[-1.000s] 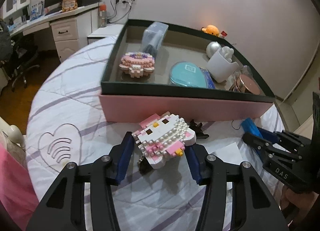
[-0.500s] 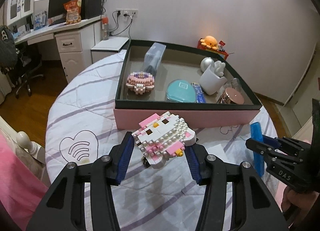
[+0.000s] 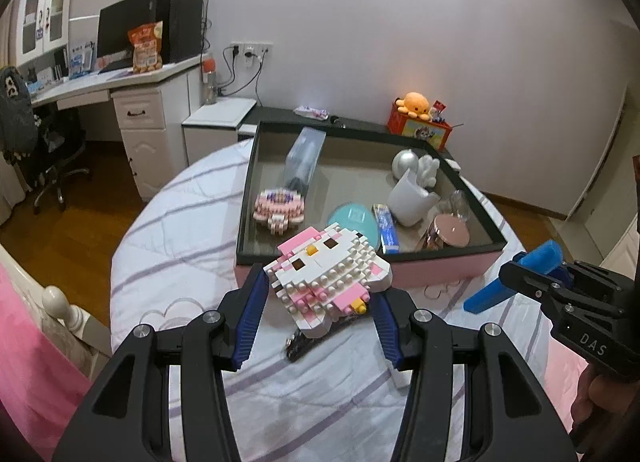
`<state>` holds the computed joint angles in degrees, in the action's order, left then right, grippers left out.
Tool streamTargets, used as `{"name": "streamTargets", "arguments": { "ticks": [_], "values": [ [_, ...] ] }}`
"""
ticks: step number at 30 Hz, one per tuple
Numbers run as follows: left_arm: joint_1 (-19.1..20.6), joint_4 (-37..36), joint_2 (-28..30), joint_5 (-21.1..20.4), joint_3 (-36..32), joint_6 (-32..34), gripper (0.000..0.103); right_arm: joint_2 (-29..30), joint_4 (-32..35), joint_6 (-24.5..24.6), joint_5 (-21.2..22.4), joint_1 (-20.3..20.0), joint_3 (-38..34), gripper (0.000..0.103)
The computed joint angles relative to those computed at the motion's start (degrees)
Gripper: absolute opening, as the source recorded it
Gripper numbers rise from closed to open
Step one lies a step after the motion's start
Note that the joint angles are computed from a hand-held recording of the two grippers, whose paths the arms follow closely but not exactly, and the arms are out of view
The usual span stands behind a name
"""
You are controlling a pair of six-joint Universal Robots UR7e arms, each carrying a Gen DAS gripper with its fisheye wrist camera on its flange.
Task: Organize rigid objects
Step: 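Lower the block figure into the pink box with the left gripper while the right lowers the highlighter there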
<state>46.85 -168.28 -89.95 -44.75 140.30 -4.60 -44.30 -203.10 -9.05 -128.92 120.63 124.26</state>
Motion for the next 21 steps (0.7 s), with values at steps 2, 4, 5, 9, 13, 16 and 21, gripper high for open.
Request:
{"name": "streamTargets", "arguments": {
  "ticks": [2, 4, 5, 9, 13, 16, 21],
  "values": [
    [-0.09, -0.40, 0.49, -0.17, -0.77, 0.67, 0.051, -0.08, 0.13, -0.82, 0.45, 0.24, -0.78, 0.026],
    [-0.15, -1.35, 1.41, -0.16, -1.83, 1.87, 0.051, -0.21, 0.33, -1.95, 0.87, 0.61, -1.85, 0.026],
    [-0.13, -1.69, 1.94, -0.27, -2.37, 2.20, 0.051, -0.16, 0.41, -2.36, 1.02, 0.76, -2.30, 0.026],
    [0.31, -4.33, 4.63, -0.64, -5.18, 4.77, 0.051, 0.22, 0.95, -4.67, 2.15, 0.84, -5.06, 0.026],
    [0.91, -6.75, 7.79, -1.18, -7.97, 7.02, 0.051, 0.68, 1.39, -6.68, 3.32, 0.09, -8.06, 0.026],
    [1.68, -8.41, 10.53, -2.03, -10.36, 8.94, 0.051, 1.03, 2.31, -7.59, 4.36, -1.10, -10.51, 0.026],
    [3.69, -9.58, 15.28, -3.78, -14.52, 10.43, 0.051, 1.88, 4.19, -8.45, 5.04, -3.17, -14.03, 0.026]
  ]
}}
